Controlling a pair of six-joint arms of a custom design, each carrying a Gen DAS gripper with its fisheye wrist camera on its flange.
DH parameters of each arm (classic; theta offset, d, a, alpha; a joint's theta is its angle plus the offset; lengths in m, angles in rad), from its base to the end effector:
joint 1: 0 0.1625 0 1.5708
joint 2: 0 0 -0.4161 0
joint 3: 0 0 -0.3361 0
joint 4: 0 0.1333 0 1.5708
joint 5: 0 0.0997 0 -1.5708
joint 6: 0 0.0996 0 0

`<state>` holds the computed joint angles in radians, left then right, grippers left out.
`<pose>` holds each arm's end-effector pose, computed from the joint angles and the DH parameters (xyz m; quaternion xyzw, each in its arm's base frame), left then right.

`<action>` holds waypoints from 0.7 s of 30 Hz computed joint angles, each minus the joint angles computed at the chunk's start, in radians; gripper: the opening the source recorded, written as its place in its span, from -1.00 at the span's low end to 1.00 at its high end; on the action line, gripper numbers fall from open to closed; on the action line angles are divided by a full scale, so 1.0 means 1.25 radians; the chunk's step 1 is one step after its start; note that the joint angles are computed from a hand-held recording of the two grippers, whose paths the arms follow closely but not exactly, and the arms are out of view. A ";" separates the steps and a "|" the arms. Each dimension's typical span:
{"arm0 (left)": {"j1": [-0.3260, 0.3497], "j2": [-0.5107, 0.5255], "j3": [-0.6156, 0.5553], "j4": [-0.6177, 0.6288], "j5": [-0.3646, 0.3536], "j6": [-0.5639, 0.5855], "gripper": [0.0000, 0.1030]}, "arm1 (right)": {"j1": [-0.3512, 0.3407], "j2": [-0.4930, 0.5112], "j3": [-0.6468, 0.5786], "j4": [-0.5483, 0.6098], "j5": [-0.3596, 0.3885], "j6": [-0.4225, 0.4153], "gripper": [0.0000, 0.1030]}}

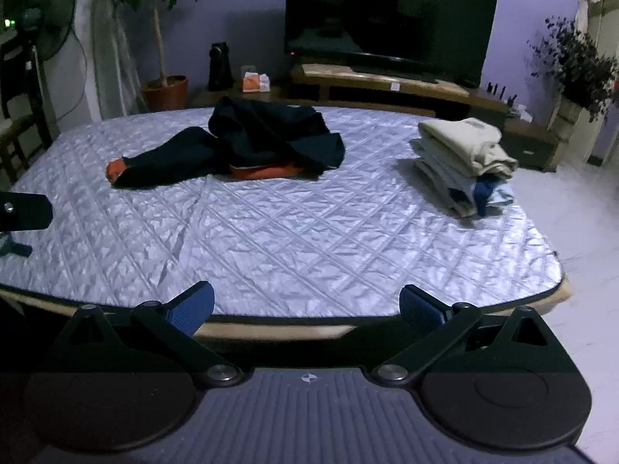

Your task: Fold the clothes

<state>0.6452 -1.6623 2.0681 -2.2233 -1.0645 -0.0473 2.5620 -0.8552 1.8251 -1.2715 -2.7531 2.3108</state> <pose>-0.2014 -0.3789 0.3841 0.3806 0.8827 -0.2215 0.1640 0.4046 -0.2157 0.0929 -0.1488 -0.7308 0.4868 0.4547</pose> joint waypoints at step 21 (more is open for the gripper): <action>-0.227 -0.327 0.024 0.326 0.070 -0.181 0.96 | 0.150 0.151 -0.302 0.243 0.175 0.138 0.99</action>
<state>0.3609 -2.0706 2.0983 -1.8153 -0.9767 -0.2738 2.7493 -0.6660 1.4481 -0.9680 -2.5342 2.4829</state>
